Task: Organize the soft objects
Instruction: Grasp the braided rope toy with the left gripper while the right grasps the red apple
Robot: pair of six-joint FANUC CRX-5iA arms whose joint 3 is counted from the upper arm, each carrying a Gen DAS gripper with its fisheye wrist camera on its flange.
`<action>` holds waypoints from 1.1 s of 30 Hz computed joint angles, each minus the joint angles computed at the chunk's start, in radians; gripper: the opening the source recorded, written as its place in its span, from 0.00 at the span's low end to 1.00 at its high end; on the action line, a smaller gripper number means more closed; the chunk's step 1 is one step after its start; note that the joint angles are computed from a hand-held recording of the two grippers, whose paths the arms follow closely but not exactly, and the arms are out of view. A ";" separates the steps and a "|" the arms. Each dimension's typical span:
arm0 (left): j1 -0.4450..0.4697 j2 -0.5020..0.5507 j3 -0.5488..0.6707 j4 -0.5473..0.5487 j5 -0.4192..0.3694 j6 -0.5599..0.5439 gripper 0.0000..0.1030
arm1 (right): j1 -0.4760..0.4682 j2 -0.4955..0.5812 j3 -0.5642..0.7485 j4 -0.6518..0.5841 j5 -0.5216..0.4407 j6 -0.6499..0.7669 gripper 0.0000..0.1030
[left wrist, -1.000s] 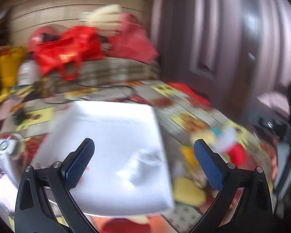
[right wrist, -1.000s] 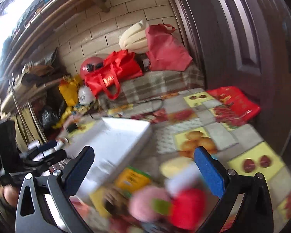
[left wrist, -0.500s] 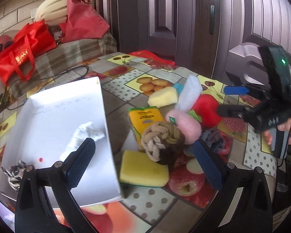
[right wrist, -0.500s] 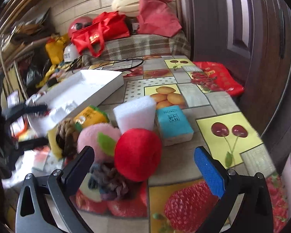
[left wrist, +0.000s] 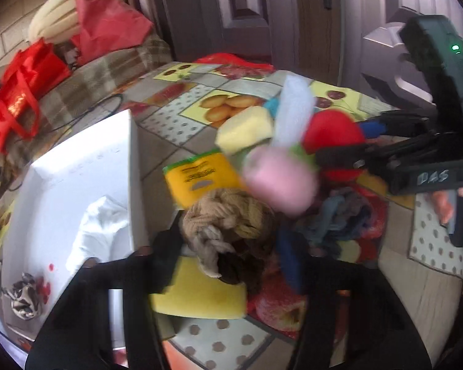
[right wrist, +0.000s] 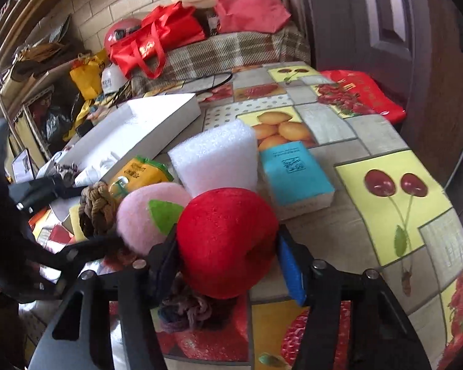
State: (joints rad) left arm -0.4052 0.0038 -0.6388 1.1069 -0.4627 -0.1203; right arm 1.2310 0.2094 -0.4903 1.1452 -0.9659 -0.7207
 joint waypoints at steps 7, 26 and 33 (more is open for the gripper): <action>0.019 -0.035 -0.042 0.211 -0.099 -0.135 0.36 | 0.038 -0.042 -0.049 0.088 -0.094 -0.125 0.55; -0.251 -0.186 -0.049 1.160 0.169 -0.705 0.37 | 0.110 -0.014 -0.004 0.354 -0.460 -0.211 0.55; -0.212 -0.137 -0.020 1.162 0.203 -0.646 0.37 | 0.100 -0.002 0.010 0.348 -0.416 -0.210 0.55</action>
